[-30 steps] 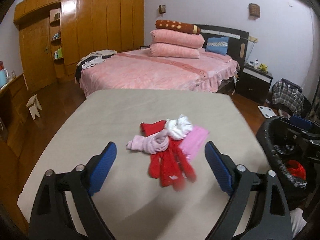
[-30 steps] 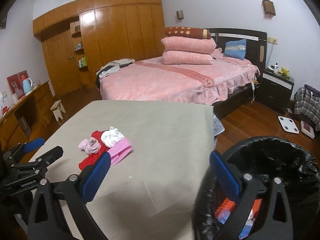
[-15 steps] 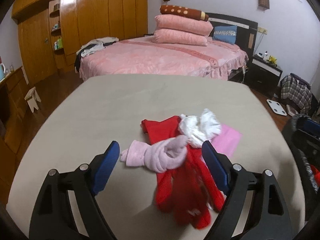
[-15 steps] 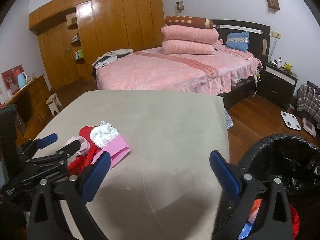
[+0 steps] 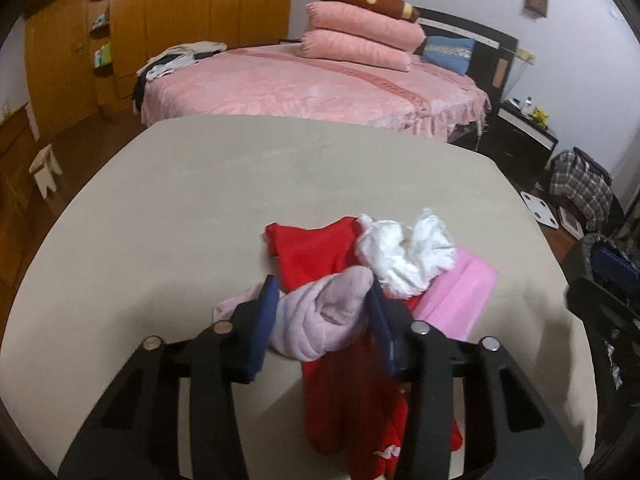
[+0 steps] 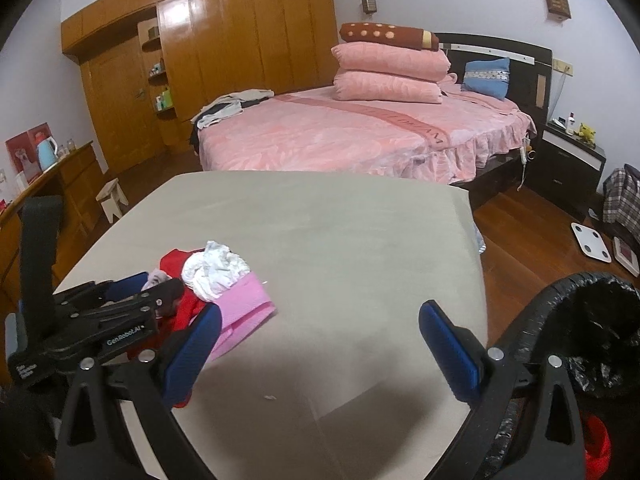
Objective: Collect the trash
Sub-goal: 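Grasp the pale pink sock with the left gripper, then grasp the white crumpled bag with the right gripper while the left holds the pink sock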
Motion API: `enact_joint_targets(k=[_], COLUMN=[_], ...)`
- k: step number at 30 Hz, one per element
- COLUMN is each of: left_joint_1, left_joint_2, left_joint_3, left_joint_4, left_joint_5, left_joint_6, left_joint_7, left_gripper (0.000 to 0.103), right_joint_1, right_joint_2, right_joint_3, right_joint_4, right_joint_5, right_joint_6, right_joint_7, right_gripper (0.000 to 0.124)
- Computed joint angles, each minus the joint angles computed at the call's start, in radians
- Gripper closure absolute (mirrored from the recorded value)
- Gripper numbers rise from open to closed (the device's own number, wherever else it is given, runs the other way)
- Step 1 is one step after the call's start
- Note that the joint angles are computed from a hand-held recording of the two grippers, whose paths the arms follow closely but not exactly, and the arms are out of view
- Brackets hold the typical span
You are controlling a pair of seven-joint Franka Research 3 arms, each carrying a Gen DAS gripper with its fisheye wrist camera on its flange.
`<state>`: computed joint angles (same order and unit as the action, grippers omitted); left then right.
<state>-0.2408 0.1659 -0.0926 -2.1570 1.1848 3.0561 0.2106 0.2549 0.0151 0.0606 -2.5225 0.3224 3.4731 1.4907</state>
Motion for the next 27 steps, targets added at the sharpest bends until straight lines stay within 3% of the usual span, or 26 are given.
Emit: enact_joint_targets(k=[5, 8, 11, 20, 27], left_joint_1=[-0.002, 0.03, 0.061, 0.123, 0.157], left_joint_2=[-0.039, -0.072, -0.104, -0.135, -0.155], left_joint_3=[0.025, 0.003, -0.018, -0.04, -0.038], left_joint_4=[-0.011, -0.026, -0.05, -0.075, -0.095], left_joint_5=[0.179, 0.231, 0.25, 0.246, 0.253], left_joint_6=[0.015, 0.003, -0.02, -0.05, -0.05], left_joint_7=[-0.202, -0.259, -0.272, -0.262, -0.26], left_gripper=[0.063, 0.063, 0.063, 0.063, 0.063], right_joint_1=[-0.002, -0.007, -0.017, 0.005, 0.236], right_joint_2=[0.005, 0.018, 0.05, 0.157, 0.235], right_joint_3=[0.002, 0.005, 0.015, 0.049, -0.135], right_joint_4=[0.014, 0.032, 0.072, 0.213, 0.317], right_joint_5=[-0.042, -0.081, -0.137, -0.147, 0.023], right_joint_6=[0.0, 0.0, -0.001, -0.049, -0.163], right_joint_7=[0.027, 0.064, 0.115, 0.089, -0.063], right_gripper=[0.027, 0.027, 0.027, 0.029, 0.05])
